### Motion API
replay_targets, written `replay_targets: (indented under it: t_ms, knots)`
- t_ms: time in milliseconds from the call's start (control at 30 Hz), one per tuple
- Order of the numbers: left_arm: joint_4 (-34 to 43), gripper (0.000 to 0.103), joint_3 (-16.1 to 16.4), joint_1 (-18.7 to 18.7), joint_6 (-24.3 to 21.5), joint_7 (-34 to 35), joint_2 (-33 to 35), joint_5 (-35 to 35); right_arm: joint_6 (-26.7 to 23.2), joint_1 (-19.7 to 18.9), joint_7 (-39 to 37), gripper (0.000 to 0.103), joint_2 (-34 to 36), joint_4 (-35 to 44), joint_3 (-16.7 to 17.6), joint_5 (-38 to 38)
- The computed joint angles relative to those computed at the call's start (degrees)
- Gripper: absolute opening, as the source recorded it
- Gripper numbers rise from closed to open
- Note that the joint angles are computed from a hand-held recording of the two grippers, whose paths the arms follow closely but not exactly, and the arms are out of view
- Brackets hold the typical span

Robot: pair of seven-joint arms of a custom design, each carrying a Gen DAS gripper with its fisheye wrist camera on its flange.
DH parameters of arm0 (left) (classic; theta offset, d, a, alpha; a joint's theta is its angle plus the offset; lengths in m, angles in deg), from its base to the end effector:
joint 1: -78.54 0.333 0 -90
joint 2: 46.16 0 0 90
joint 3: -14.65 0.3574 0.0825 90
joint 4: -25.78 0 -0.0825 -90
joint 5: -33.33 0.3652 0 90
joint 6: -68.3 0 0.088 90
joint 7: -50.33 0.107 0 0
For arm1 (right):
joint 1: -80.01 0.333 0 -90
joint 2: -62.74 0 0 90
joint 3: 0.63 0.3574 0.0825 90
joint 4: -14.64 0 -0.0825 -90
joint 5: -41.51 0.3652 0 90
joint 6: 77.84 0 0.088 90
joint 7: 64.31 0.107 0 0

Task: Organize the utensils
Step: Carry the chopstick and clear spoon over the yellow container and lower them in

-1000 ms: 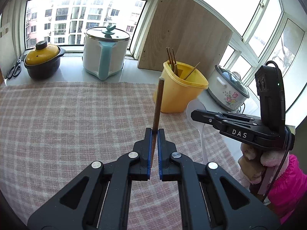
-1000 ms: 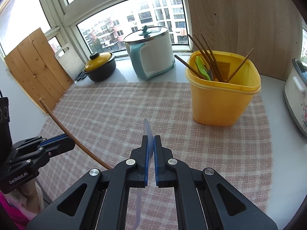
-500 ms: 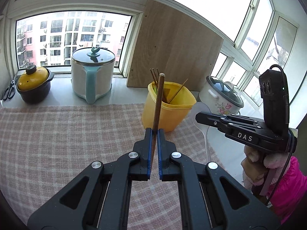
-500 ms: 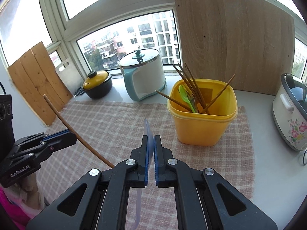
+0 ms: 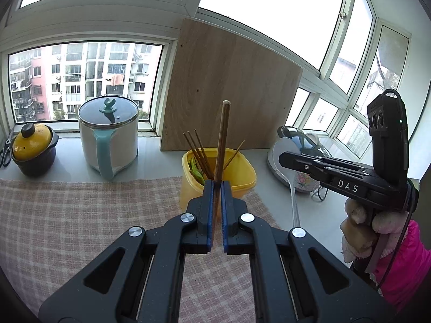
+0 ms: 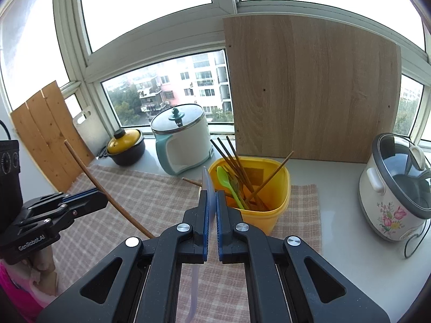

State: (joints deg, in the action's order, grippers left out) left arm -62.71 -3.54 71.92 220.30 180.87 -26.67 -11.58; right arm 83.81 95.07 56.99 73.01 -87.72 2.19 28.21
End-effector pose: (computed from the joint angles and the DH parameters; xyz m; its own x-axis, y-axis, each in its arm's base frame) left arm 0.6600 -0.2405 0.5924 -0.6020 -0.7354 0.3110 -0.6014 0.1613 -0.7825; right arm 0.6175 0.2083 0.6009 0.0414 -0.9775 -0.2069 -0.6688 0.1267 -0.7326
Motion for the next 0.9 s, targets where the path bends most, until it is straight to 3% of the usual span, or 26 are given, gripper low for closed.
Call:
replay_targets:
  t_ms: [533,900]
  knots:
    - [16.72,0.003,-0.53,-4.88,0.82,-10.21,9.79,10.34,0.64,-2.14,-4.21,0.003,4.57,7.72,-1.42,-0.27]
    - [29.26,0.003,1.84,-9.0,-1.48,-19.74,17.72,20.74,0.82,-2.38,-3.92,0.003,9.27,12.94,-3.02,-2.65]
